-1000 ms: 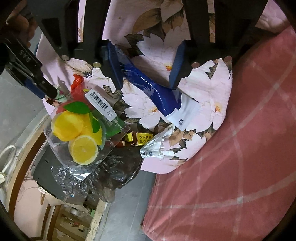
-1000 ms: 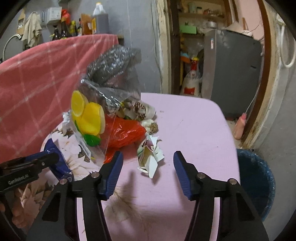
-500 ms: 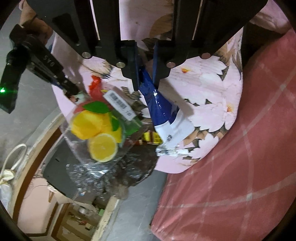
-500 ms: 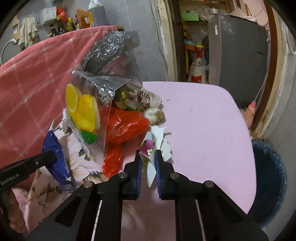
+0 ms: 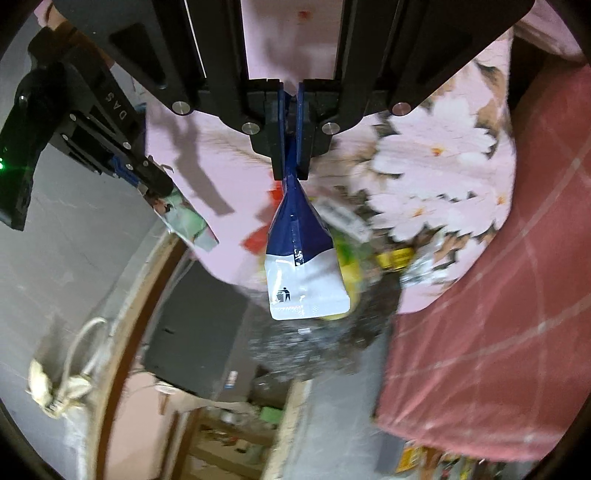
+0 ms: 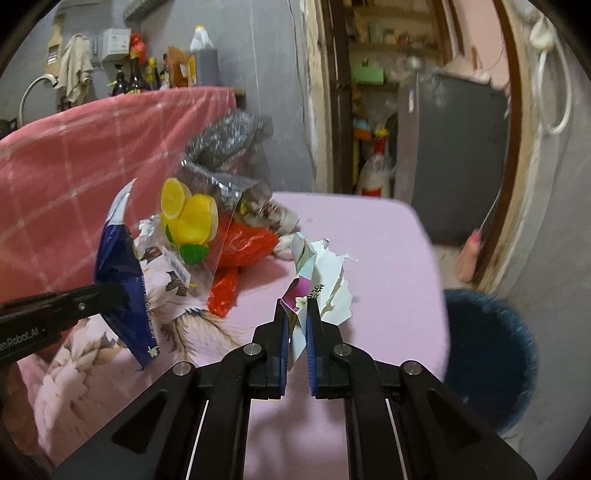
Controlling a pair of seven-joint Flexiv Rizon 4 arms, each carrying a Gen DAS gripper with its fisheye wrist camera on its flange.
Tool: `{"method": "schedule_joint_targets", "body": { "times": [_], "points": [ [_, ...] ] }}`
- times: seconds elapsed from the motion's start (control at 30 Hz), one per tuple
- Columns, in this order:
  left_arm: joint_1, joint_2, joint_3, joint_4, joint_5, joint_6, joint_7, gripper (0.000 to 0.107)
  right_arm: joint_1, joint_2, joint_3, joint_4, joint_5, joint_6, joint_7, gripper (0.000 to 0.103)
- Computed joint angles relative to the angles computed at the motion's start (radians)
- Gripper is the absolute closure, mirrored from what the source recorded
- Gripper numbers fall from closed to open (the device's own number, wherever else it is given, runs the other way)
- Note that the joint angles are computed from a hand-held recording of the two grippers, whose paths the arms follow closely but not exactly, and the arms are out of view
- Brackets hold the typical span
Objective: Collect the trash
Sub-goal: 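Carry both wrappers over the blue bin and open both tools to drop them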
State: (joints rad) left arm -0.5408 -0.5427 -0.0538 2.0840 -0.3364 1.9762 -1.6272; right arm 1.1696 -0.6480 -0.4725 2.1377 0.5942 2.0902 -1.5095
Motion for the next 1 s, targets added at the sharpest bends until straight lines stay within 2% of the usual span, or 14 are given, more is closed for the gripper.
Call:
{"method": "schedule_joint_targets", "body": {
  "times": [0.1,0.2,0.33,0.47,0.57,0.67,0.87,1.0],
  "points": [
    [0.030,-0.033,-0.050,-0.040,0.054,0.031,0.001,0.104,0.043,-0.022,-0.044,0.018,0.077,0.083,-0.029,0.097],
    [0.088,-0.080,-0.131,-0.096,0.138,0.067,-0.014,0.104,-0.005,-0.021,-0.011,0.031,0.125,0.180,-0.045,0.097],
    [0.063,-0.143,-0.150,-0.201,0.172,0.076,0.009,0.104,-0.081,-0.023,0.039,0.039,0.162,0.272,-0.061,0.097],
    [0.048,-0.227,-0.189,-0.340,0.194,0.030,0.033,0.104,-0.167,-0.031,0.090,0.052,0.185,0.339,-0.077,0.096],
    [0.032,-0.287,-0.211,-0.453,0.190,-0.059,0.057,0.104,-0.250,-0.047,0.139,0.059,0.181,0.389,-0.075,0.096],
    [-0.009,-0.339,-0.199,-0.564,0.163,-0.163,0.082,0.104,-0.341,-0.058,0.200,0.063,0.162,0.411,-0.059,0.096],
    [-0.124,-0.459,-0.082,-0.820,0.108,-0.390,0.092,0.104,-0.521,-0.078,0.333,0.068,0.098,0.401,-0.026,0.096],
    [-0.154,-0.528,-0.024,-0.953,0.111,-0.527,0.049,0.104,-0.622,-0.098,0.406,0.083,0.032,0.409,0.019,0.096]
  ]
}}
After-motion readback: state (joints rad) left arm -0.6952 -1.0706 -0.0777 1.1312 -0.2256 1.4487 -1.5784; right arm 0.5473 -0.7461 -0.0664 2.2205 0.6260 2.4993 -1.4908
